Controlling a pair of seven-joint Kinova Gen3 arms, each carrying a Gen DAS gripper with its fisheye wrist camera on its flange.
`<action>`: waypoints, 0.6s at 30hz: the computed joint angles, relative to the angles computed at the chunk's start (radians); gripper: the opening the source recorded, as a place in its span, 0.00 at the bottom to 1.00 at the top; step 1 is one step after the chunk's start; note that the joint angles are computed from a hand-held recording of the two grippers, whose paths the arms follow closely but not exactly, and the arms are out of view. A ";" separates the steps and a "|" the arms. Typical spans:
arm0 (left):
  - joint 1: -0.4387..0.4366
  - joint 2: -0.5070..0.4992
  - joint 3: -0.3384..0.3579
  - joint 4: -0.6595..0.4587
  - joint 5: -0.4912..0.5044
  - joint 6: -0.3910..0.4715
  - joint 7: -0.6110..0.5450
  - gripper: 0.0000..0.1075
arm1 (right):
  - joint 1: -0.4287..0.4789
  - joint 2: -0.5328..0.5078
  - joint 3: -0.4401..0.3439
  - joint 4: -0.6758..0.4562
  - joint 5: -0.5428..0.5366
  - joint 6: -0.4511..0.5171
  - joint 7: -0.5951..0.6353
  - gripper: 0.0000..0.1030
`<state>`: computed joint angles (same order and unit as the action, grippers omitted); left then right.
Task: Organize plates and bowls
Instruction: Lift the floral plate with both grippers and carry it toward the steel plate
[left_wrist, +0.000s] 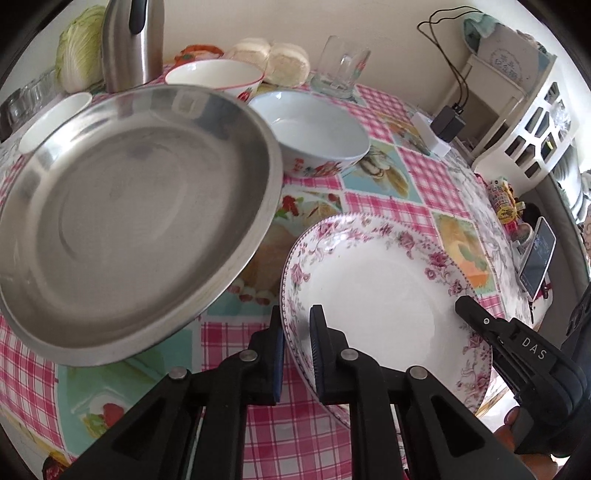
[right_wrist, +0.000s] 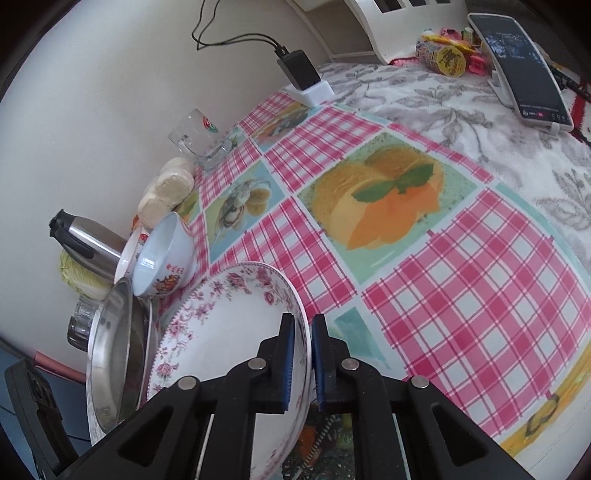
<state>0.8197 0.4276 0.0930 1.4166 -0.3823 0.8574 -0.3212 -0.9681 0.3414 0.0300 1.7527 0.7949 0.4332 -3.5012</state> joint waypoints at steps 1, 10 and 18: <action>-0.001 -0.004 0.000 0.004 0.000 -0.009 0.001 0.12 | -0.009 -0.005 0.009 0.007 0.013 -0.004 -0.017 0.10; -0.001 -0.034 -0.005 0.052 -0.014 -0.077 0.017 0.12 | -0.036 -0.037 0.023 0.047 0.142 -0.011 -0.156 0.10; 0.044 -0.064 -0.026 0.071 -0.121 -0.110 0.099 0.12 | -0.042 -0.062 -0.016 0.060 0.336 0.052 -0.320 0.10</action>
